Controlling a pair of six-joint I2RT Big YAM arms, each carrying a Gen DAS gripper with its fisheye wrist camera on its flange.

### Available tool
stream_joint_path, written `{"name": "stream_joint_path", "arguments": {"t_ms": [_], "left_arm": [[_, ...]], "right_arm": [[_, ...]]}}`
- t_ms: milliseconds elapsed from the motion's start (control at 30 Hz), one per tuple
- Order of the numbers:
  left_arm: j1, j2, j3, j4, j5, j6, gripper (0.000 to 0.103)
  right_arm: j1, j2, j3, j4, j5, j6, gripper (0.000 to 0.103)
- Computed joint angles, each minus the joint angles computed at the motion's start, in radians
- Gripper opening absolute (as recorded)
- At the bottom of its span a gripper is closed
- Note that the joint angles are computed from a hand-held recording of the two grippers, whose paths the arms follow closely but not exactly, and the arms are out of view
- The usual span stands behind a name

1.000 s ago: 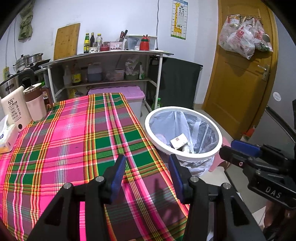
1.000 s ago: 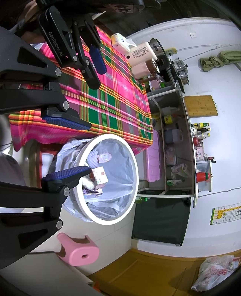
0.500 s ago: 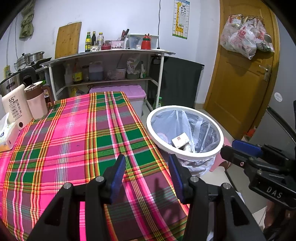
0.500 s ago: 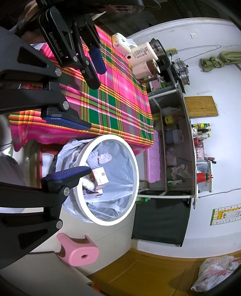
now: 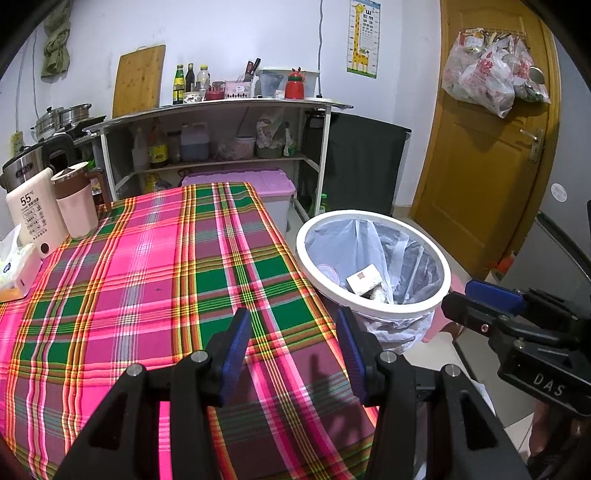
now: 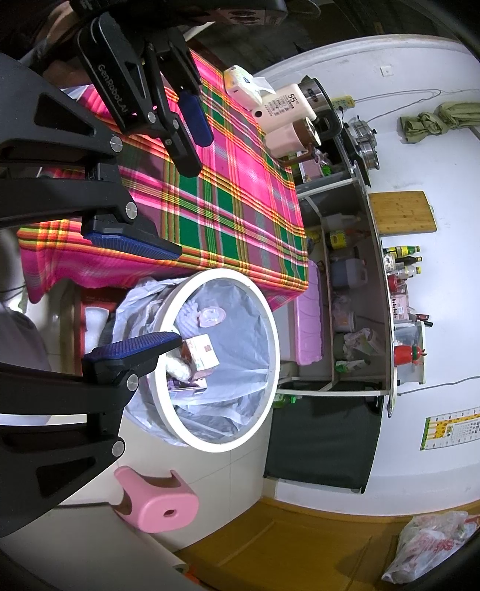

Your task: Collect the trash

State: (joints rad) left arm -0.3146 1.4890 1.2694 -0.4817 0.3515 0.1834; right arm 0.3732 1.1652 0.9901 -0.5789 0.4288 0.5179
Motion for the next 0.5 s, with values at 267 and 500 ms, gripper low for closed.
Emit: {"name": "stream_joint_path", "arguments": {"t_ms": [267, 500], "left_arm": [[0.0, 0.0, 0.003, -0.006, -0.002, 0.001, 0.05], [-0.001, -0.001, -0.001, -0.002, -0.005, -0.003, 0.05]], "right_arm": [[-0.004, 0.001, 0.002, -0.001, -0.003, -0.002, 0.042], [-0.004, 0.002, 0.004, -0.001, -0.003, -0.002, 0.042]]}}
